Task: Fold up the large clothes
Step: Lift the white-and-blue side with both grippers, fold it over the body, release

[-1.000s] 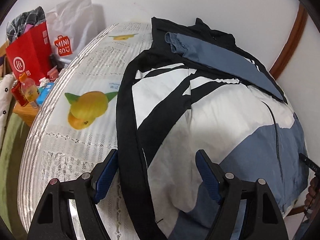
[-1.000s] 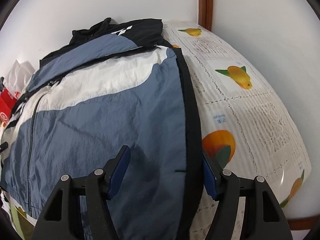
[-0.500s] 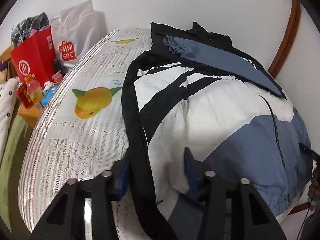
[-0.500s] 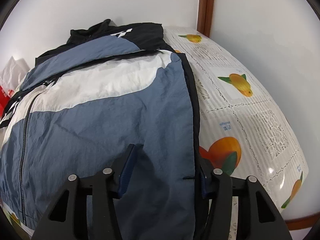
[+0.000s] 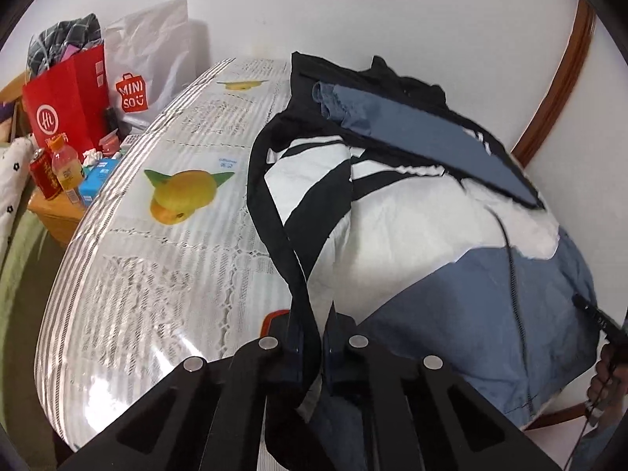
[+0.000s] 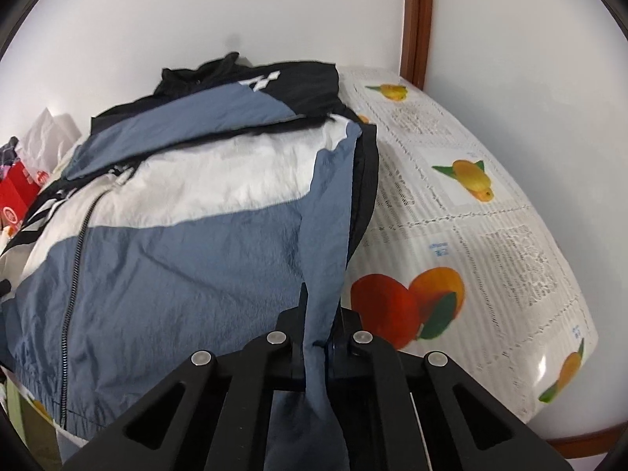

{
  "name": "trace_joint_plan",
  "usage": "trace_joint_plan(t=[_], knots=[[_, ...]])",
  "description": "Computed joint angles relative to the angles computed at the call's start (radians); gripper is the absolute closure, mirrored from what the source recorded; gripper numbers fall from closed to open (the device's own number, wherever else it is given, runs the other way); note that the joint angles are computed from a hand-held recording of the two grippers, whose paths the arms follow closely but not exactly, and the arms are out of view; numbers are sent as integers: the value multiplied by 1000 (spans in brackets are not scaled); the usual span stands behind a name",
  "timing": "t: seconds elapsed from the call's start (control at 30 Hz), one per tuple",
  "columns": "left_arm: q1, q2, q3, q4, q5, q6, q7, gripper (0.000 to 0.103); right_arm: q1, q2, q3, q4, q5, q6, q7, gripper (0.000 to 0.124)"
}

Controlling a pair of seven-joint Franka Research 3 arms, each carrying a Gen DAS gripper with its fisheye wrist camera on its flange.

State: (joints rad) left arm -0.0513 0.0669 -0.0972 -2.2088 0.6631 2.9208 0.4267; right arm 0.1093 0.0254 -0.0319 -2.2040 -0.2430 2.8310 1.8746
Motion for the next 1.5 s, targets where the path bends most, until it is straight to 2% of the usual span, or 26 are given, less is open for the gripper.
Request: trace_joint_plan(t=[0.23, 0.5, 0.87, 1.1, 1.5], knots=[[12, -88, -13, -78, 59, 34, -62, 97, -19, -97, 23, -82, 15, 30, -43, 119], [58, -156, -52, -129, 133, 74, -140, 97, -33, -152, 39, -125, 189, 67, -174, 119], [72, -145, -58, -128, 95, 117, -109, 97, -54, -124, 67, -78, 100, 42, -98, 119], [74, -146, -63, -128, 98, 114, -102, 97, -53, -120, 69, -77, 46, 35, -46, 119], [93, -158, -70, -133, 139, 136, -152, 97, -34, -119, 55, -73, 120, 66, -98, 119]])
